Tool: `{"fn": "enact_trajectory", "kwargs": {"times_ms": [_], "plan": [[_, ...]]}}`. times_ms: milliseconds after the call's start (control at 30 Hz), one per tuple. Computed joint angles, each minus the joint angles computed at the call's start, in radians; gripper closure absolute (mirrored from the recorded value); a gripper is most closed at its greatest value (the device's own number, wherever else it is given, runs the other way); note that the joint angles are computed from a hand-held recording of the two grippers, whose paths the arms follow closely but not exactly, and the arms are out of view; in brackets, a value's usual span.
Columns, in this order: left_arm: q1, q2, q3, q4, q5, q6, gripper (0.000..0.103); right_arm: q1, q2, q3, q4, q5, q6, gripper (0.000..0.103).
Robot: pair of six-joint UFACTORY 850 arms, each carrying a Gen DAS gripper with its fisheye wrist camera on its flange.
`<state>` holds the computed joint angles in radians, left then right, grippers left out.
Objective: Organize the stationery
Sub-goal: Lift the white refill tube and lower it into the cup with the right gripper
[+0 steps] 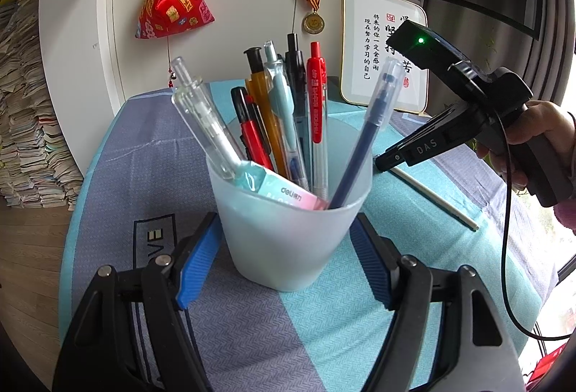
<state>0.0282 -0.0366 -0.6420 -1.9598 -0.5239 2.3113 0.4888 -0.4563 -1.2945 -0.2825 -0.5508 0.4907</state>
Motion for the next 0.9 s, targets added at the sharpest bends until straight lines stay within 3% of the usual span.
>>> {"fn": "enact_trajectory", "kwargs": {"times_ms": [167,367,600,767,900], "plan": [[0.0,-0.001,0.0,0.001,0.0,-0.001,0.03,-0.01,0.01,0.016,0.053,0.032,-0.041,0.089],[-0.002,0.002,0.0,0.009,0.003,-0.013,0.03,0.01,0.105,0.088,-0.016,0.09,0.068,0.092],[-0.004,-0.006,-0.008,0.031,0.009,-0.043,0.03,0.098,0.317,0.202,-0.374,0.145,0.445,0.092],[-0.006,-0.012,-0.014,0.039,0.011,-0.057,0.03,0.153,0.407,0.21,-0.605,0.184,0.701,0.092],[-0.006,-0.013,-0.015,0.044,0.01,-0.064,0.03,0.221,0.432,0.183,-0.786,0.131,0.843,0.092]]}}
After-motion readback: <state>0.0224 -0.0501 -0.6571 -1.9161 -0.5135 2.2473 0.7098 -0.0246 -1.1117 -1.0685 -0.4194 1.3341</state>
